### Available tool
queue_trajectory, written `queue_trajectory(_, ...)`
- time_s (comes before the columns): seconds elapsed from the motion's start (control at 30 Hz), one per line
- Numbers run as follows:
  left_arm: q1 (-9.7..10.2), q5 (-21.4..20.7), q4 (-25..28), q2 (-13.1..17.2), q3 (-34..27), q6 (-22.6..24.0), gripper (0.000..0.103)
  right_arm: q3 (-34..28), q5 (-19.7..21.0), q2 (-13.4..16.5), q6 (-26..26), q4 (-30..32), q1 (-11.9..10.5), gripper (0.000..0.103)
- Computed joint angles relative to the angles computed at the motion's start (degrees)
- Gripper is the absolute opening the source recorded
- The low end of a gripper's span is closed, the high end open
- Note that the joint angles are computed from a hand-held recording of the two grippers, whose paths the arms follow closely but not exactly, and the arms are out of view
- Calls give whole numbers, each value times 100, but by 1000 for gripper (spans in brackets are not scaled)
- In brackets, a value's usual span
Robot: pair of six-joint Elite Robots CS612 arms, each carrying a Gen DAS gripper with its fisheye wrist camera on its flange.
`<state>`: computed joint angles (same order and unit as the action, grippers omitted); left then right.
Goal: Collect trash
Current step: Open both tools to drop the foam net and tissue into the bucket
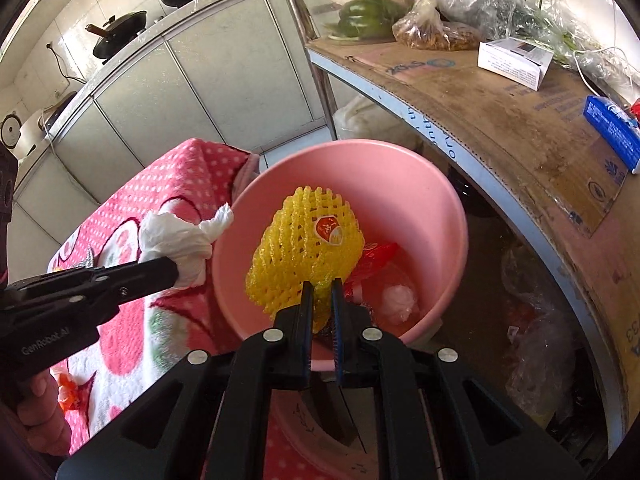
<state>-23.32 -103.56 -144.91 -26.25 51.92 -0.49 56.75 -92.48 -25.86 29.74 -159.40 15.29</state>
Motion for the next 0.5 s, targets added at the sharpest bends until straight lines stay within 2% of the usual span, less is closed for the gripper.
queue_trajectory(0.17, -23, 67, 142, 153, -226, -127, 12, -65, -78, 48, -29, 113, -16, 10)
queue_trajectory(0.27, -29, 77, 129, 199, -297, -222, 20, -80, -103, 64, -20, 112, -27, 15)
queue_trajectory(0.33, -28, 83, 102, 206, -306, -299, 32, -90, -97, 71, -27, 138, -34, 21)
queue_trajectory(0.4, -29, 87, 67, 197, -295, -312, 34, -90, -93, 72, -27, 148, -37, 25)
queue_trajectory(0.5, -20, 67, -47, 127, -188, -302, 34, -57, -92, 58, -37, 116, -39, 26)
